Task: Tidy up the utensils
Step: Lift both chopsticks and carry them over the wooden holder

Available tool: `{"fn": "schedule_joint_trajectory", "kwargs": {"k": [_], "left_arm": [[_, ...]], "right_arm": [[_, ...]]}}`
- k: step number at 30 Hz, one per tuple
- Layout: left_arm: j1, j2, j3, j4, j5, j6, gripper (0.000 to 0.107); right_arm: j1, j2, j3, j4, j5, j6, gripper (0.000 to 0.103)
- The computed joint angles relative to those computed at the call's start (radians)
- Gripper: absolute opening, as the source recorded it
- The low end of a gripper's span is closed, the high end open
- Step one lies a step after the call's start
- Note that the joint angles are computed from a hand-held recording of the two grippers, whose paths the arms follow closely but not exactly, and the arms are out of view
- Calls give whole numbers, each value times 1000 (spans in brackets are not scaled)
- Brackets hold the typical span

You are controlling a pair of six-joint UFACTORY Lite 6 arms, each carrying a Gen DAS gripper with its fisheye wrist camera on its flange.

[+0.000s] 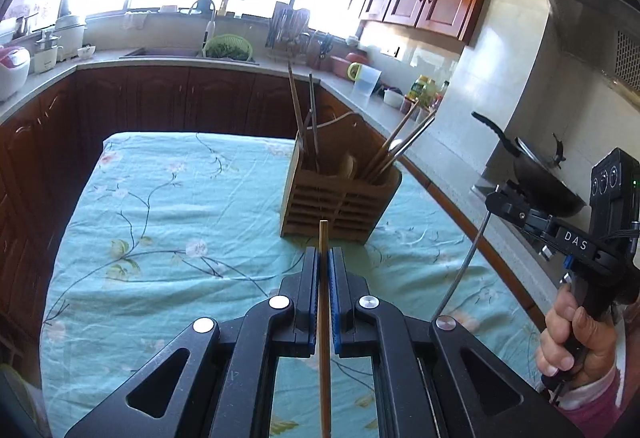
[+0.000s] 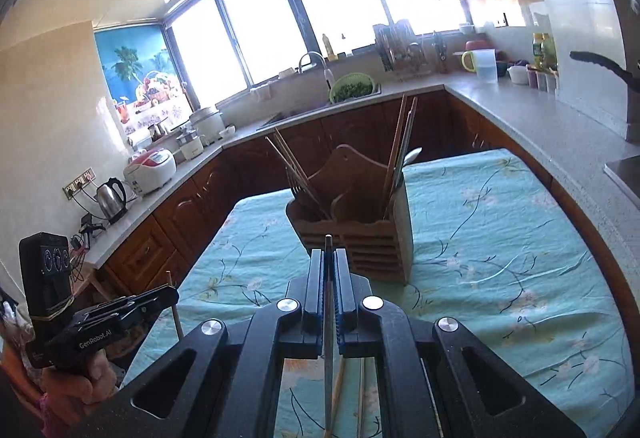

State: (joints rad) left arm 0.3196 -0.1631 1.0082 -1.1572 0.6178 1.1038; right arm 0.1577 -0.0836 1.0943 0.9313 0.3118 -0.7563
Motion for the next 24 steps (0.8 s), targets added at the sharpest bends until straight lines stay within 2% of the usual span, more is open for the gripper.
{"fn": "schedule_joint_trajectory", "kwargs": {"k": [9, 15, 24], "left_arm": [[65, -83, -42, -35, 40, 47, 3], [36, -21, 2, -57, 11, 51, 3], [16, 67, 102, -114, -14, 74, 3]], "right_arm": [[-24, -31, 55, -35, 2, 34, 4], [-18, -19, 63, -33, -19, 35, 4], [-39, 27, 92, 69, -36, -55, 4]]}}
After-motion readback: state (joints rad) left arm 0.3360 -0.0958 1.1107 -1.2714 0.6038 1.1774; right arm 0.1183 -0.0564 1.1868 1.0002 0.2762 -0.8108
